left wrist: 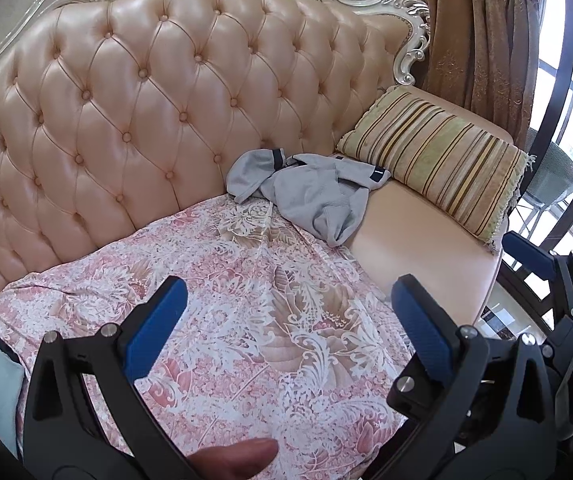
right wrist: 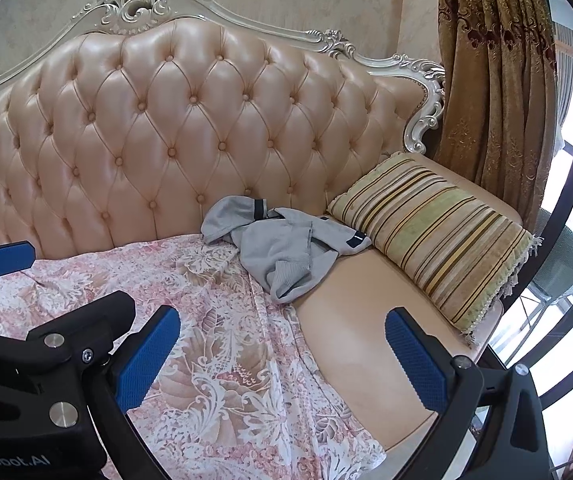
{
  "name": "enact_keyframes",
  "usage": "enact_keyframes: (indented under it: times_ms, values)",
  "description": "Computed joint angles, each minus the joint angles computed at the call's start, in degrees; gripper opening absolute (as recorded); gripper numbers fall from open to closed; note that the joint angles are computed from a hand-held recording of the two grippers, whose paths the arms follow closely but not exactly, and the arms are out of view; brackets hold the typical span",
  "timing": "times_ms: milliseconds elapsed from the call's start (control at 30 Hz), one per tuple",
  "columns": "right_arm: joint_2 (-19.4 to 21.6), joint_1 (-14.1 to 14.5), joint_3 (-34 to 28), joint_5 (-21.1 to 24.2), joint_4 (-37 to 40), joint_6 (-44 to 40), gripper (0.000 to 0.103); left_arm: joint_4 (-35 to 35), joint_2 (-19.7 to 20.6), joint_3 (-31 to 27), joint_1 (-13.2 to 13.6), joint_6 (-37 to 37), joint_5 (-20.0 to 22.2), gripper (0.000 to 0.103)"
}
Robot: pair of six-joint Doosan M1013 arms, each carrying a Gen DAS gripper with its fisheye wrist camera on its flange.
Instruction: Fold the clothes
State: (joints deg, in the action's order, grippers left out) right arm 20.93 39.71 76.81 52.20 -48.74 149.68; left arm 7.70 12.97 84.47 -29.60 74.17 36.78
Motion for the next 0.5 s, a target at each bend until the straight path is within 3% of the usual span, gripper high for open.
enact_keyframes:
  times_ms: [500]
  values:
    - [-0.8, -0.2, 1.1, -0.8, 0.8, 0.3, 0.103, 2.2, -0.1, 0.4, -0.8, -3.4, 0.6, 0.102]
